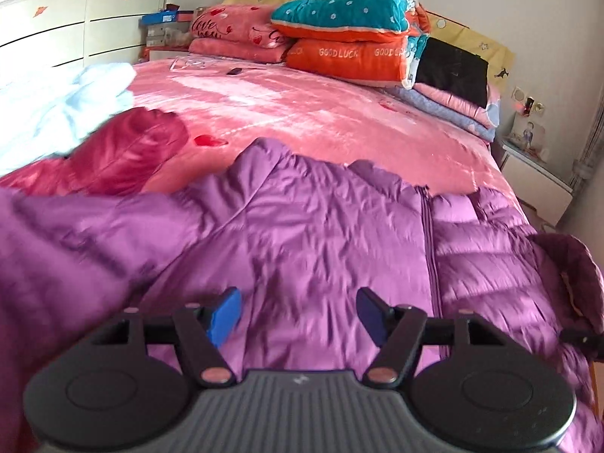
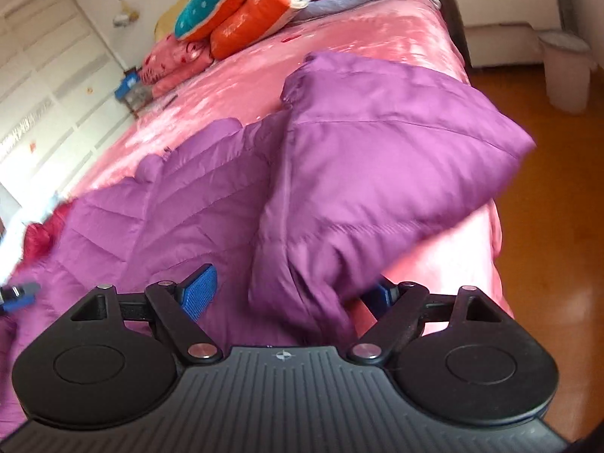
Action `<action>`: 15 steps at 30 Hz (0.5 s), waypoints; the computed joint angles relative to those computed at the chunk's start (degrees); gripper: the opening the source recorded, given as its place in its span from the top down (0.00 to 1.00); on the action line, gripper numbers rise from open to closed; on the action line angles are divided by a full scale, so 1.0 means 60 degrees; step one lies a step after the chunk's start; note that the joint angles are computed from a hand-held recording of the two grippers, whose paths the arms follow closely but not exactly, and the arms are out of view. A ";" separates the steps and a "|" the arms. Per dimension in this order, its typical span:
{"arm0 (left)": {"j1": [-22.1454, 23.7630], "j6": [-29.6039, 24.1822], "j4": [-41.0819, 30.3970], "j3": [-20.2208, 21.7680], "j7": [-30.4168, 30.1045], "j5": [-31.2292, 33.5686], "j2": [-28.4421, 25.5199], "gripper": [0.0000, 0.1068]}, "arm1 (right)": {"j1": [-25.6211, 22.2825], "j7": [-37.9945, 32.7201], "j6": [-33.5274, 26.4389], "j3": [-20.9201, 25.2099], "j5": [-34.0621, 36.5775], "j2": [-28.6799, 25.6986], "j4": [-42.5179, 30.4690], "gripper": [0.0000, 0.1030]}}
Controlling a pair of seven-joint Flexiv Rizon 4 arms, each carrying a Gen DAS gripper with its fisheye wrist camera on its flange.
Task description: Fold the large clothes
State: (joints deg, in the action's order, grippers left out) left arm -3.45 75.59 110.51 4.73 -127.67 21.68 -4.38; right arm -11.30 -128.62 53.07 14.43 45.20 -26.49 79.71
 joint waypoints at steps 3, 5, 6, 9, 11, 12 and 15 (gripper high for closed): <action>0.0043 0.0113 -0.0507 0.0042 0.0162 0.0019 -0.0667 0.36 | 0.0506 0.0058 0.0644 -0.0144 -0.0598 -0.0267 -0.0143 0.00; -0.0152 -0.0144 -0.0948 0.0245 0.0048 0.0275 -0.1067 0.35 | 0.0832 0.0231 0.1242 -0.0202 -0.1062 -0.0428 -0.0139 0.00; -0.0237 -0.0232 -0.1127 0.0342 0.0034 0.0378 -0.1245 0.35 | 0.0946 0.0293 0.1486 -0.0205 -0.1315 -0.0518 -0.0157 0.00; -0.0619 -0.0421 -0.1675 0.0735 -0.0284 0.0957 -0.1712 0.29 | 0.1162 0.0324 0.2059 -0.0127 -0.2097 -0.0840 -0.0319 0.00; -0.0932 -0.0431 -0.2038 0.1071 -0.0660 0.1545 -0.2001 0.26 | 0.1245 0.0495 0.2275 -0.0071 -0.2561 -0.1081 -0.0525 0.00; -0.1092 -0.0433 -0.2229 0.1249 -0.0885 0.1870 -0.2157 0.24 | 0.1309 0.0607 0.2417 -0.0047 -0.2781 -0.1221 -0.0653 0.00; -0.1432 -0.0351 -0.2733 0.1715 -0.1606 0.2619 -0.2572 0.21 | 0.1474 0.0864 0.2683 0.0033 -0.3500 -0.1726 -0.1204 0.00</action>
State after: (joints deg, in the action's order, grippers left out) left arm -12.04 73.48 94.11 15.02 -137.31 37.39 -19.81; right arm -2.46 -123.44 69.17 14.63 24.20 -36.85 72.49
